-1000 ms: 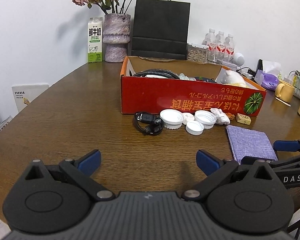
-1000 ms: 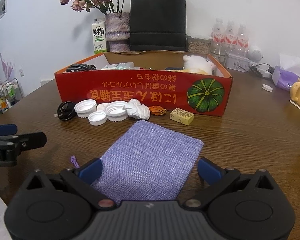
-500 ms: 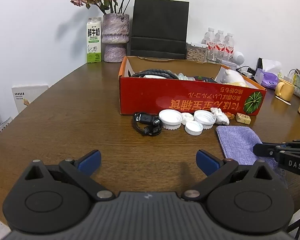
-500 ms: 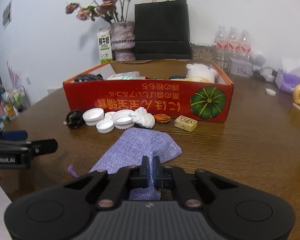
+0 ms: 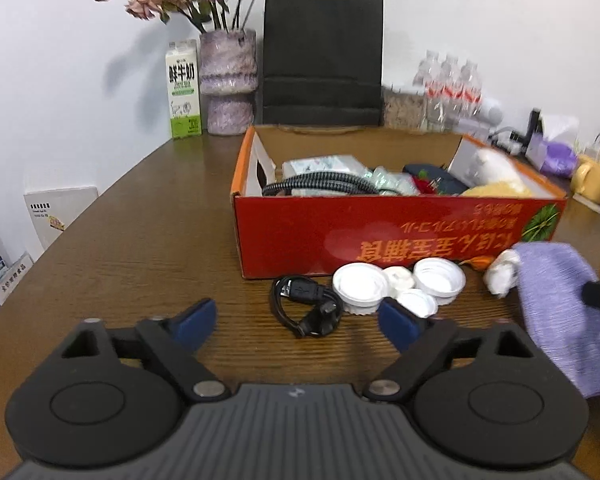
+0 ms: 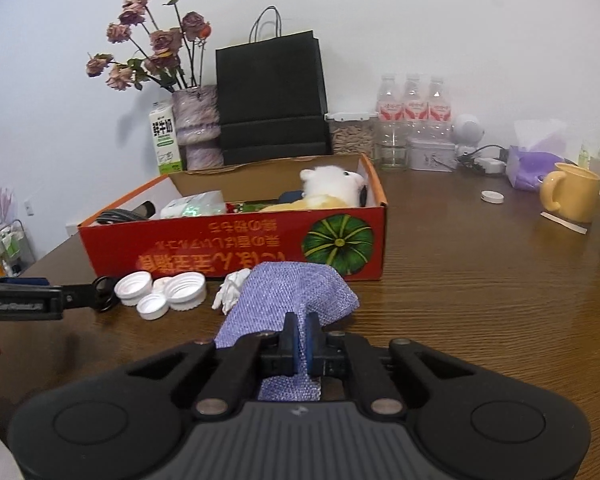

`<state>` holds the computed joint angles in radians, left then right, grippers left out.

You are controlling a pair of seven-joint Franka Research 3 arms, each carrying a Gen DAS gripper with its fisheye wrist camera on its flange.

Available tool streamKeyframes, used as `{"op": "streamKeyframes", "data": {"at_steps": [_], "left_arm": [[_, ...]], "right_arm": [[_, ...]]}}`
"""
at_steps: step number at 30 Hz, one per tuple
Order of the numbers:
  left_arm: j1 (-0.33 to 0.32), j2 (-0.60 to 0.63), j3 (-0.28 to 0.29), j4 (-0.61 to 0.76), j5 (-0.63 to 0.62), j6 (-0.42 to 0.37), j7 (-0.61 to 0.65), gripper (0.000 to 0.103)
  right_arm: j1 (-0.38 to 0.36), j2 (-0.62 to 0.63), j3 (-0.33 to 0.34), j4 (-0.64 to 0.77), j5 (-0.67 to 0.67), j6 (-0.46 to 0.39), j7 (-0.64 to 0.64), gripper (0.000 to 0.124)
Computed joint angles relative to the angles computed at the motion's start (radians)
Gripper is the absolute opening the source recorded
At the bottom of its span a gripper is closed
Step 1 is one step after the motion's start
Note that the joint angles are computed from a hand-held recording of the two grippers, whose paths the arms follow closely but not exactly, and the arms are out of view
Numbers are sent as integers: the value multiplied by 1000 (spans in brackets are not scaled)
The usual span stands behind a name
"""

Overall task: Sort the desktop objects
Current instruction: 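Grasp the lavender drawstring pouch with the right tool and lift it, then grasp the small black cable with the left tool while the right tool holds the pouch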

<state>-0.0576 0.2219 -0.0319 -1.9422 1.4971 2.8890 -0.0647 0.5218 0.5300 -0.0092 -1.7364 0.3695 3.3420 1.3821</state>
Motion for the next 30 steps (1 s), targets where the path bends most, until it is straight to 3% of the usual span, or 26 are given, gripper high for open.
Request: {"op": "streamKeyframes", "data": {"at_steps": [2, 7, 10, 15, 21, 30], "left_arm": [[11, 28, -6, 23, -92, 13, 98, 68], [1, 66, 15, 51, -215, 48, 226, 67], [-6, 74, 26, 48, -277, 63, 287, 50], [-36, 70, 68, 42, -239, 94, 231, 43], [-46, 41, 82, 22, -137, 87, 101, 42], [4, -40, 26, -21, 100, 56, -137, 42]], "right_arm": [[-20, 6, 22, 7, -6, 1, -1, 3], [-57, 19, 64, 20, -23, -4, -6, 3], [-84, 20, 95, 19, -34, -2, -7, 3], [-117, 11, 135, 1, -48, 13, -9, 3], [-154, -8, 181, -29, -75, 50, -11, 3], [-193, -46, 225, -75, -135, 117, 1, 3]]}}
